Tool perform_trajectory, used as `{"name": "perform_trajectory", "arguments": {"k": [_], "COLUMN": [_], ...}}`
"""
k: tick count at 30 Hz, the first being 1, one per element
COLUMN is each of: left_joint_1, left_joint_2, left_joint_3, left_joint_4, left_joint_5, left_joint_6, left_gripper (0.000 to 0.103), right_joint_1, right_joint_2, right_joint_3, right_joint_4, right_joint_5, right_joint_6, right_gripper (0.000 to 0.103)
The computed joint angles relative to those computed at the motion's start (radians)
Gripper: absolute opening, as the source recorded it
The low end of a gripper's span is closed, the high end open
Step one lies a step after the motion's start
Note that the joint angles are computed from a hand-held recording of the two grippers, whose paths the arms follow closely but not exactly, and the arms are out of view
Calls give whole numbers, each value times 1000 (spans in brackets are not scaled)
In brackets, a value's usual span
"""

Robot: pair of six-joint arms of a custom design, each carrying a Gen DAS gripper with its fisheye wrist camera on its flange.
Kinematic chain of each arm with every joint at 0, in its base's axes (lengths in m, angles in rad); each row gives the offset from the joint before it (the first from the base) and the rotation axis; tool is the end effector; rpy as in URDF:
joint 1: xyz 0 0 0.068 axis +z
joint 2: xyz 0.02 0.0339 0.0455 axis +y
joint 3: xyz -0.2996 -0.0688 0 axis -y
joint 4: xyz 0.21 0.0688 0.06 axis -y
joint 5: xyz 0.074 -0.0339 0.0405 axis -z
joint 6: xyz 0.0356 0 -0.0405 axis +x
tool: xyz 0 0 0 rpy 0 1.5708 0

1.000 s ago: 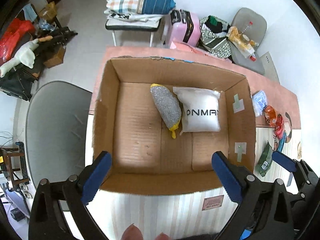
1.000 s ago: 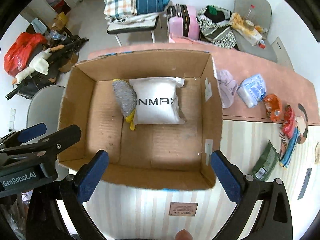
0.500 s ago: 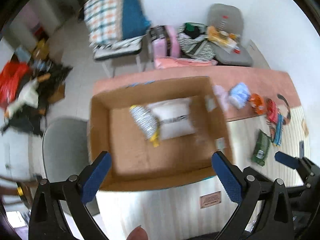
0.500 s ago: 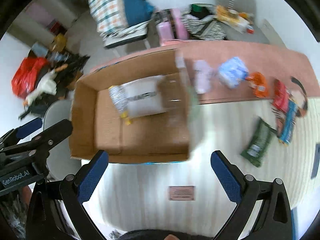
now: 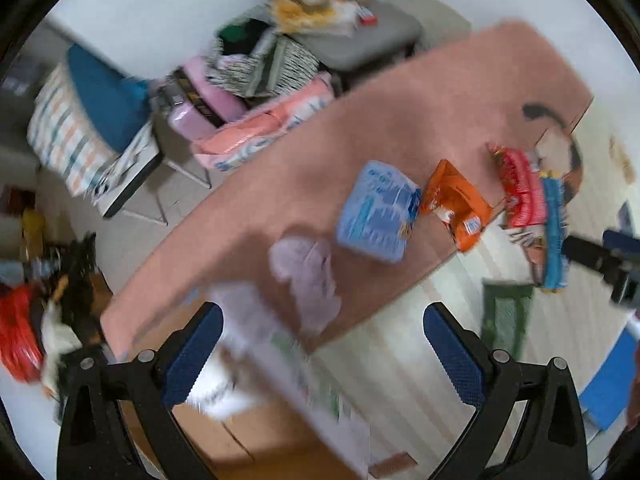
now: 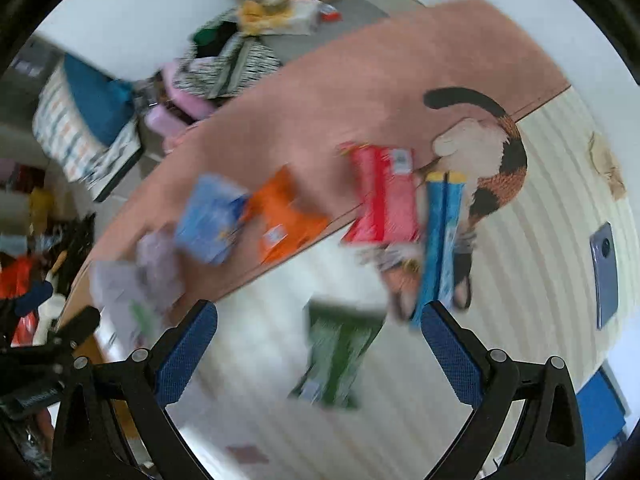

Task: Organize soft objects
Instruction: 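Grasp the blue wipes pack with left gripper while right gripper grasps red snack bag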

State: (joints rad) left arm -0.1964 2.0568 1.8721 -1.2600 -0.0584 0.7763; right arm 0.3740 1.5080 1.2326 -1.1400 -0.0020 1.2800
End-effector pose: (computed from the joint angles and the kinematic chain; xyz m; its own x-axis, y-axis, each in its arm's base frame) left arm 0.3841 -0.0743 0.2902 -0.5628 0.8251 -0.0492 0.8156 0.5640 0.1294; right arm 0.2202 0.0865 0.3049 -0.6140 0.7882 -0.0425 0.7762 0.6126 0.1488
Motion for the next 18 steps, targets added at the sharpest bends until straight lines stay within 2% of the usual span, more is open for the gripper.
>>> {"name": "perform_trajectory", "arguments": {"k": [3, 7, 9, 16, 18], "left_joint_1": [-100, -167, -193, -226, -225], "left_joint_2": [113, 205, 239, 324, 333], "left_joint_3": [-20, -57, -83, -70, -62], "left_joint_4": [51, 115, 158, 179, 180], "left_joint_5": [-74, -145, -180, -215, -207], "left_joint_6": [-23, -35, -32, -61, -68], "left_gripper": [103, 103, 103, 103, 100], "right_joint_1": [-178, -327, -371, -435, -439], "right_joint_2": [38, 107, 146, 255, 285], "right_joint_3": [-122, -224, -253, -296, -294], "right_joint_4": [123, 228, 266, 367, 378], "right_joint_5": [-87, -145, -164, -209, -216], "right_joint_6": [-131, -249, -288, -371, -384], "right_gripper": [89, 86, 86, 84, 78]}}
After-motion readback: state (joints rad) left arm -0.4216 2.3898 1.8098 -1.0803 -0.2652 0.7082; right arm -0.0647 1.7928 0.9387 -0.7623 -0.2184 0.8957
